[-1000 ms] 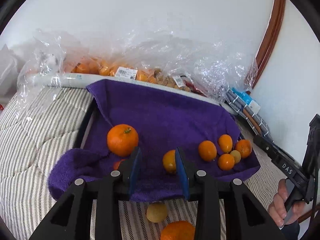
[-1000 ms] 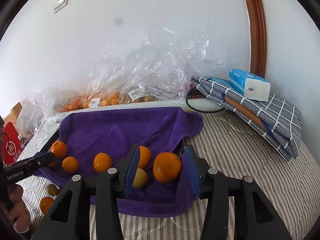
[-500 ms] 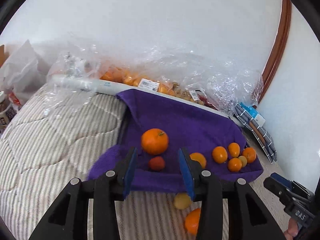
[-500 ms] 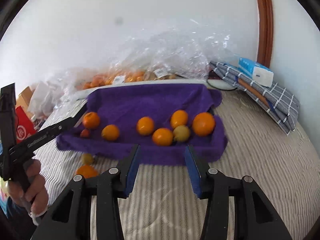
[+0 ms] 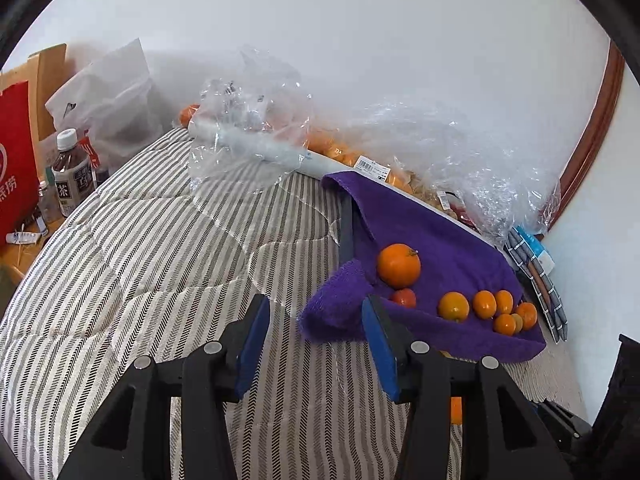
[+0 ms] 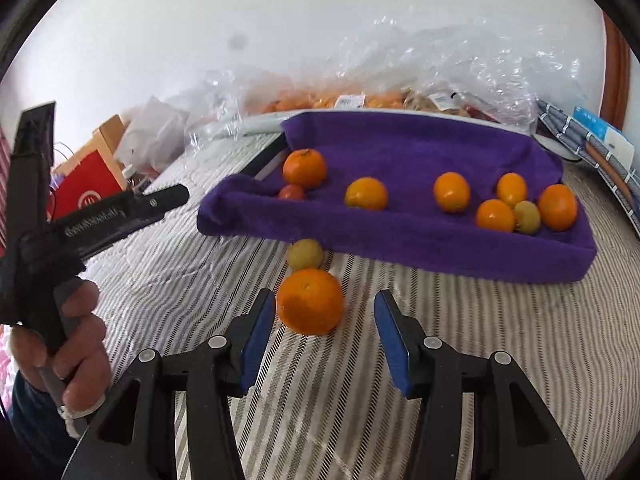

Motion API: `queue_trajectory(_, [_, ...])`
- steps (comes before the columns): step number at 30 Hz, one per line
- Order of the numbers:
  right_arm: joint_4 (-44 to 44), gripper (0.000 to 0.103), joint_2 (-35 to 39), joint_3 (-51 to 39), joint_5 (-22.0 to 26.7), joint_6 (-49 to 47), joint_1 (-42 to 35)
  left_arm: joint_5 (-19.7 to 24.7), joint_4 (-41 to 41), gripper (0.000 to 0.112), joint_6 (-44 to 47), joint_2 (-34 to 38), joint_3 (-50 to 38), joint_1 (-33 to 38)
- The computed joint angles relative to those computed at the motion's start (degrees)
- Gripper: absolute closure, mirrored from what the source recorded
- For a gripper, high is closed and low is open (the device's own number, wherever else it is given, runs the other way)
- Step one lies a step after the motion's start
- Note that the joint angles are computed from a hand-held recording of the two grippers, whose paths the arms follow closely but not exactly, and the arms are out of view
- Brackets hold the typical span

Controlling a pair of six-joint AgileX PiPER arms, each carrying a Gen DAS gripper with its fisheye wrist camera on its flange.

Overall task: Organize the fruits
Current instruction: 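Move the right tool back to another large orange on the bed, then grasp the orange with the right tool while the left tool grasps a yellow-green fruit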

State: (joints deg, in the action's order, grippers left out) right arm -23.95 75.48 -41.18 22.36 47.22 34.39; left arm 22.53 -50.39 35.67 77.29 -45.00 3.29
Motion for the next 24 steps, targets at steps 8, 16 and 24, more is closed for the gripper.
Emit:
queue_trajectory(8, [7.84,0.058,7.04,-4.94,0.54,-7.48,-1.86,-1.59,5.25,0.066,-3.59,0.34,-0.27,-3.15])
queue_trajectory(16, [0.15,0.064,3.43,-1.82,0.59,-1.76,-1.33,-1.65,8.78,0.066,-3.4,0.42,-0.39,-6.63])
queue_trajectory(24, [-4.67,0.064,-8.09,6.8,2.51,-3.13,-11.69,2.88,8.23,0.066,1.42,1.71,-1.74,-10.33])
